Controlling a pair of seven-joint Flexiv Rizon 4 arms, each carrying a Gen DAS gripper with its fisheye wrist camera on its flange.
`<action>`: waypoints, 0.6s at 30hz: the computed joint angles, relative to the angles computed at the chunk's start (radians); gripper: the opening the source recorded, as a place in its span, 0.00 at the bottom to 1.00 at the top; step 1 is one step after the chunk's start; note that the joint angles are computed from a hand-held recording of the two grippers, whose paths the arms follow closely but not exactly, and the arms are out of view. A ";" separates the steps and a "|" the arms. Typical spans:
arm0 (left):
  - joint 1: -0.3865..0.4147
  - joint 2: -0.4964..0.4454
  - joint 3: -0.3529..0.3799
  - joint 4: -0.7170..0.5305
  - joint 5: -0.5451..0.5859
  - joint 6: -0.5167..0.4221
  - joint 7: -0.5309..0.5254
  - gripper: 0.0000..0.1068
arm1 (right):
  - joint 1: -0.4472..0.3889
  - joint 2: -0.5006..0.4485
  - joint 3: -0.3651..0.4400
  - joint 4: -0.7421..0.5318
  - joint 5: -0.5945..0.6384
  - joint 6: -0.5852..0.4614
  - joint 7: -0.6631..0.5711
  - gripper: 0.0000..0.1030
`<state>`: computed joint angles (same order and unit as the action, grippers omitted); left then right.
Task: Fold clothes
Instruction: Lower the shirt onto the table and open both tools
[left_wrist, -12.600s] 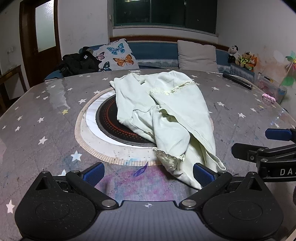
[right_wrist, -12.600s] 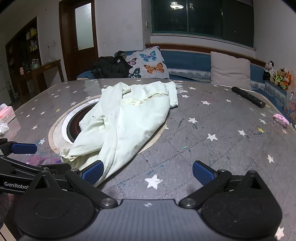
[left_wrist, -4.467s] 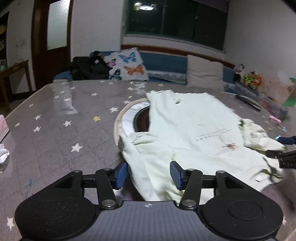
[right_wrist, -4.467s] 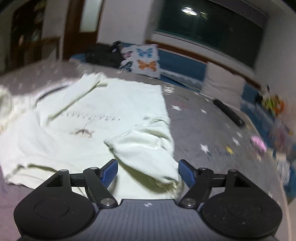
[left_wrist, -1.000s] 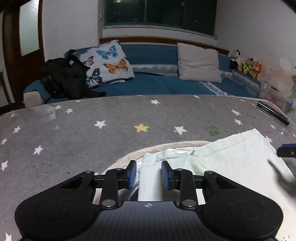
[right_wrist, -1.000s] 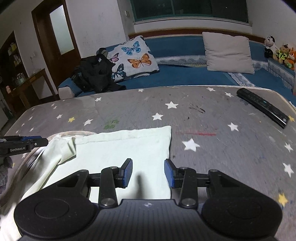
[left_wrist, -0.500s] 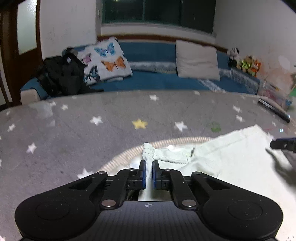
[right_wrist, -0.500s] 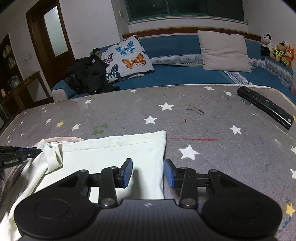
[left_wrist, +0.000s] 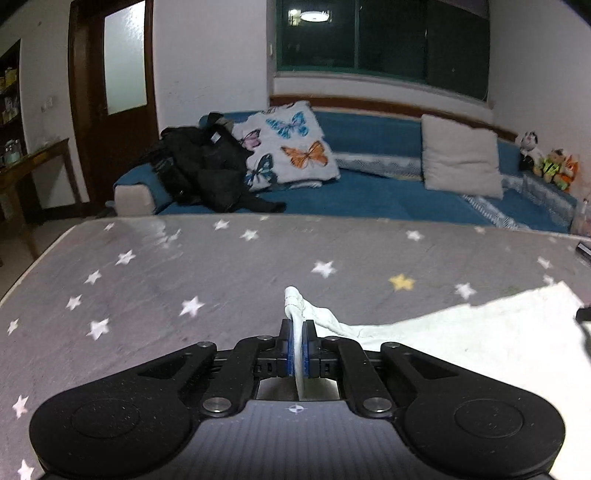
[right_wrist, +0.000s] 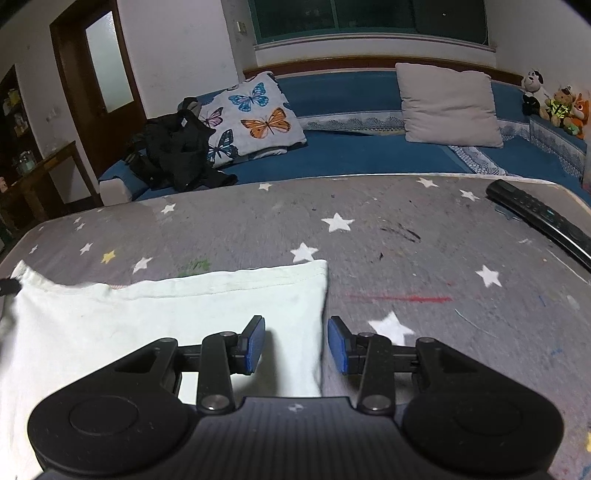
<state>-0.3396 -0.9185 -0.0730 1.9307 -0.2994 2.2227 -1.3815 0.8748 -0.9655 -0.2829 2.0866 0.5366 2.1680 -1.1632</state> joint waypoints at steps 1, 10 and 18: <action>0.001 -0.001 0.003 0.001 0.000 -0.005 0.003 0.05 | 0.008 -0.009 -0.013 -0.012 0.008 -0.009 0.001 0.36; -0.016 -0.028 0.022 -0.017 -0.037 -0.042 0.014 0.09 | 0.117 -0.068 -0.143 -0.055 0.051 -0.094 0.021 0.02; -0.050 -0.011 0.046 0.025 -0.076 -0.014 0.021 0.45 | 0.226 -0.104 -0.264 -0.006 0.045 -0.163 0.137 0.04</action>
<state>-0.3900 -0.9299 -0.0267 1.9559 -0.3751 2.2082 -1.3603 1.1012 -1.0691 -0.5472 2.0805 0.5813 2.0047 -1.0260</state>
